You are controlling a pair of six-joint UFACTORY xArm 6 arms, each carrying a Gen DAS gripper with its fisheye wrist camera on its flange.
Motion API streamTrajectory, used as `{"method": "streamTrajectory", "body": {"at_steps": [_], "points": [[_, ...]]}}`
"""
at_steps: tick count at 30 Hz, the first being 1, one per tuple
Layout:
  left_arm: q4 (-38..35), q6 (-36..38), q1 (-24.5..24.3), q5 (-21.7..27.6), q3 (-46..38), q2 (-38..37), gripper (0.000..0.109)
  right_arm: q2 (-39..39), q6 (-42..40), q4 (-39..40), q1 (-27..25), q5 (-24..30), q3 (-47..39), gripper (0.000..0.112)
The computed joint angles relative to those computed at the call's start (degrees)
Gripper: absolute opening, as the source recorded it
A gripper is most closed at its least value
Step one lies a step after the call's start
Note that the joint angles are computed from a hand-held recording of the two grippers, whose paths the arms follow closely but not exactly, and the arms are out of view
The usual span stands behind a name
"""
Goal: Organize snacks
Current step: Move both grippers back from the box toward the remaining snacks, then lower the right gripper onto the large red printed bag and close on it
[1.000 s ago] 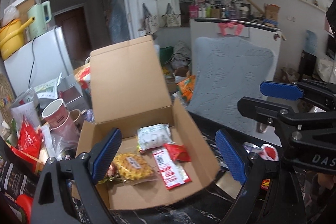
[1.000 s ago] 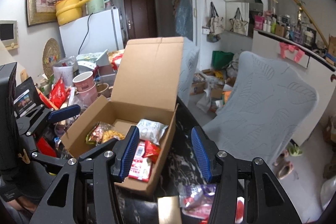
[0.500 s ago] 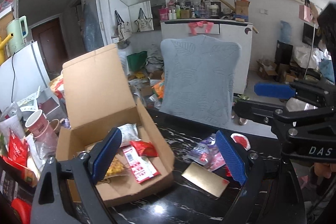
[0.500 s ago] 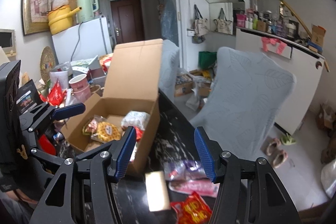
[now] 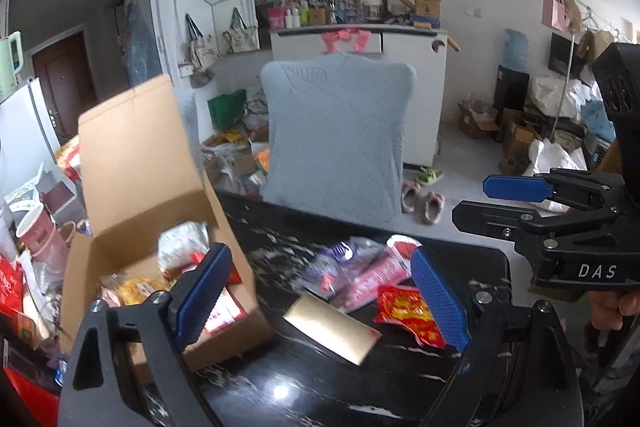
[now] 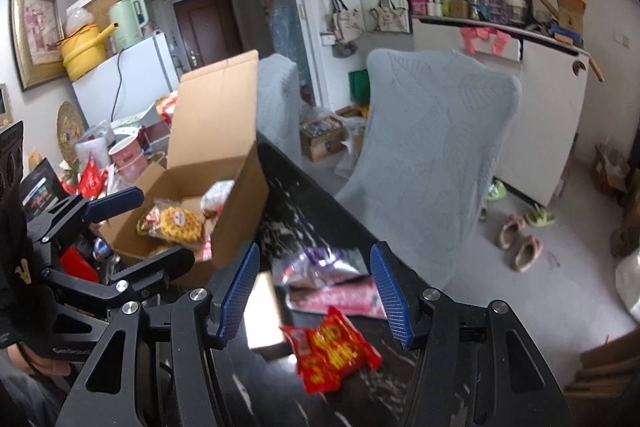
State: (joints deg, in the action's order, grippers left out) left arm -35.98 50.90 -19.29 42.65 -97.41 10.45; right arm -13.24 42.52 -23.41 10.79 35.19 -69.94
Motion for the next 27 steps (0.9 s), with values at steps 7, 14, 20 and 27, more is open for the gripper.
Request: {"method": "streamTrajectory", "body": {"at_steps": [7,14,20,27], "points": [[4.15,-2.31,-1.39,-0.08,6.20,-3.61,0.092,-4.36,-1.70,3.38,-0.91,-0.71,6.94,0.058],[7.99,-7.76,-1.64,2.80,9.41,-4.97,0.092,-7.52,-5.42,8.38,-1.45,-2.55,12.94,0.067],[8.98,-9.97,-1.53,0.66,14.34,-7.41,0.092,-7.99,-9.85,13.23,-1.43,-3.53,15.96,0.082],[6.72,-11.32,-0.49,-0.84,17.41,-8.40,0.092,-5.87,-12.97,13.76,-0.31,-3.14,16.47,0.100]]}}
